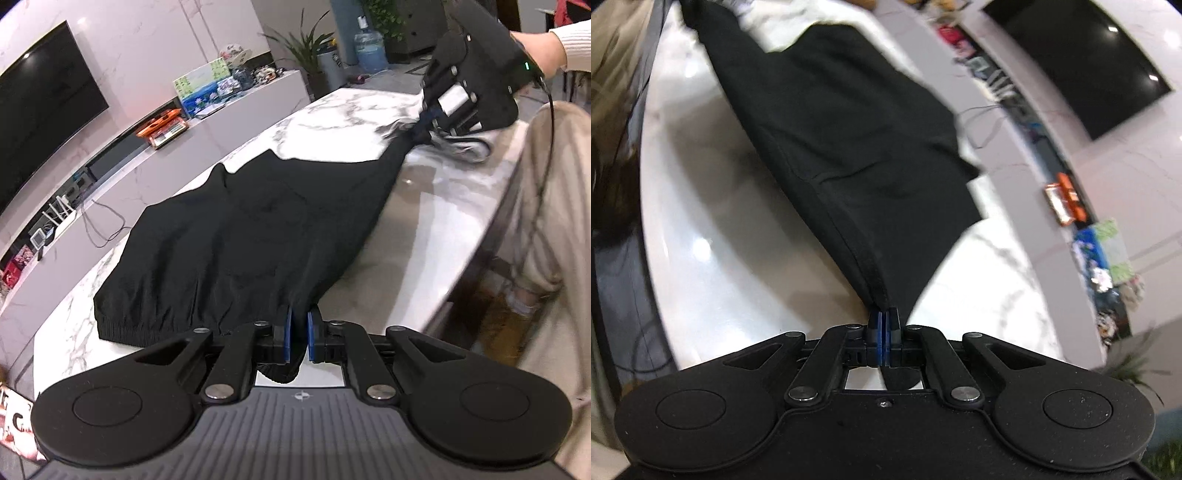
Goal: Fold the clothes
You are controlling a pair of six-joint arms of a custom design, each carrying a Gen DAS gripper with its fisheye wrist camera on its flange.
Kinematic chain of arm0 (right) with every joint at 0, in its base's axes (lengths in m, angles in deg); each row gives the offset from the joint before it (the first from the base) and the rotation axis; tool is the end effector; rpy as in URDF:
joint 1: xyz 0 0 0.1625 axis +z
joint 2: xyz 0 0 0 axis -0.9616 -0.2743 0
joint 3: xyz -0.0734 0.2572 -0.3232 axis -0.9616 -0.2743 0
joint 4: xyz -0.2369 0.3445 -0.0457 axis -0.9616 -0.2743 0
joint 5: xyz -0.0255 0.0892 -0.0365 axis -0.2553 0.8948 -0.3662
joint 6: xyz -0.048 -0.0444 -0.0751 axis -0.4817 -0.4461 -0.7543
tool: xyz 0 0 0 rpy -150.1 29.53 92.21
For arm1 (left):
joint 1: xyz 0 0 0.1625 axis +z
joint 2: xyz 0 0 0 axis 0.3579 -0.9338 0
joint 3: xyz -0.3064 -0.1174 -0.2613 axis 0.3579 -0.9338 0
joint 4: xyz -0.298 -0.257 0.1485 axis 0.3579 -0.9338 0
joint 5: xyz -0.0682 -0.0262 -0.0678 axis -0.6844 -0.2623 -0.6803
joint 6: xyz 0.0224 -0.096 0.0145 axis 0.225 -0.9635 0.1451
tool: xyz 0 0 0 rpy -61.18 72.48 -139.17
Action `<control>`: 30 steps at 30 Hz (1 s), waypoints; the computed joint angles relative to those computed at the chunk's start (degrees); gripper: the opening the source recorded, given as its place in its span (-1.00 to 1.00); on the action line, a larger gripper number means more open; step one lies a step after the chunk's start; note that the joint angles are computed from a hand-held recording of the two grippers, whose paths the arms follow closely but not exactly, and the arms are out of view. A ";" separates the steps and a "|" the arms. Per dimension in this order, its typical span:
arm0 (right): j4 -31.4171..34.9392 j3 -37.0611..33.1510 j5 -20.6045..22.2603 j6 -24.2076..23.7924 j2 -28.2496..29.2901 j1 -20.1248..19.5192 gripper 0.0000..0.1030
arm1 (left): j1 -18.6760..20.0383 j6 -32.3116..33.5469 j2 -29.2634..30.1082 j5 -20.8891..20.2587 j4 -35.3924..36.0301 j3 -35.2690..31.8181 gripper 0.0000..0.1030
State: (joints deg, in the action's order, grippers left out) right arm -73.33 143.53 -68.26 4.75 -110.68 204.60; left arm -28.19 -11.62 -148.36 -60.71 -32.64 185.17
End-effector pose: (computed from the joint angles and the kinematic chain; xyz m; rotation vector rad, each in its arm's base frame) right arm 0.4752 -0.4327 0.2265 1.9961 -1.5190 0.2165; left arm -0.2787 -0.1647 0.3298 0.8415 2.0292 -0.6992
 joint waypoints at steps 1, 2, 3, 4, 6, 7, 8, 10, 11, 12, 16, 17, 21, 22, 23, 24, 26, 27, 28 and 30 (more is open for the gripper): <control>0.11 -0.27 -0.01 0.75 -1.03 0.81 -1.00 | -0.86 -0.79 -0.13 -0.49 -0.14 -0.32 -0.86; -0.05 -0.73 -0.05 1.18 -1.75 1.64 -1.00 | -1.65 -1.59 -0.25 -0.92 -0.29 -0.66 -0.86; -0.23 -1.19 -0.04 1.27 -1.91 2.07 -1.00 | -2.05 -2.46 -0.42 -0.94 -0.38 -0.96 -0.86; -0.56 -2.06 -0.12 1.31 -1.87 2.76 -1.00 | -2.40 -3.34 -0.58 -0.89 -0.47 -1.26 -0.86; -1.24 -4.51 -0.54 1.05 -0.80 4.05 -1.00 | -2.89 -5.65 -1.14 -0.46 -0.47 -1.91 -0.86; -1.92 -5.83 -0.69 0.70 0.21 4.45 -1.00 | -2.68 -6.21 -1.37 -0.06 -0.68 -2.09 -0.86; -3.05 -8.10 -0.92 -0.03 2.11 4.96 -1.00 | -2.32 -7.47 -2.13 0.81 -0.80 -2.52 -0.86; -4.43 -11.13 -0.92 -1.22 4.93 5.24 -1.00 | -1.27 -9.22 -2.28 2.56 0.85 -3.69 -0.87; -4.84 -13.55 -0.77 -1.91 7.02 5.37 -1.00 | -0.62 -10.24 -2.31 3.33 2.53 -4.49 -0.87; -5.17 -16.07 -0.60 -2.60 9.12 5.49 -1.00 | 0.06 -11.30 -2.32 4.09 4.26 -5.33 -0.87; -4.36 -28.92 0.58 -4.51 19.33 6.03 -1.00 | 3.16 -13.75 -2.44 6.71 9.18 -8.05 -0.87; -3.90 -32.59 0.90 -5.01 22.17 6.21 -1.00 | 4.48 -13.95 -2.72 7.52 10.61 -9.09 -0.87; 1.75 -49.84 2.15 -5.52 34.47 6.61 -1.00 | 11.52 -15.03 -1.55 9.55 16.51 -13.71 -0.87; 3.04 -53.32 2.34 -5.71 37.00 6.53 -1.00 | 12.80 -15.45 -1.17 9.92 17.53 -14.43 -0.87; 4.59 -57.68 2.53 -5.99 40.11 6.45 -1.00 | 15.02 -15.46 -0.66 10.57 19.18 -15.54 -0.87; 5.75 -61.00 2.62 -6.15 42.59 6.44 -1.00 | 17.43 -15.44 -0.06 11.32 20.90 -16.76 -0.87; 7.48 -67.12 3.28 -6.21 47.61 6.17 -1.00 | 21.53 -14.68 0.66 12.35 22.48 -18.39 -0.87; 8.13 -67.84 3.10 -6.07 48.43 6.09 -1.00 | 23.95 -13.50 1.02 12.80 22.39 -18.93 -0.87; 9.79 -70.58 2.91 -5.64 50.40 6.01 -1.00 | 25.36 -12.81 1.32 12.94 22.22 -19.22 -0.87; 14.29 -80.04 3.35 -4.30 56.73 5.55 -1.00 | 30.54 -10.77 2.27 14.20 20.86 -19.53 -0.87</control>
State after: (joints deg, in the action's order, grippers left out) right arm -59.04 63.49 -64.91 0.45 -53.95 210.15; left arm 2.35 -22.39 -146.10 -46.51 -11.78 165.64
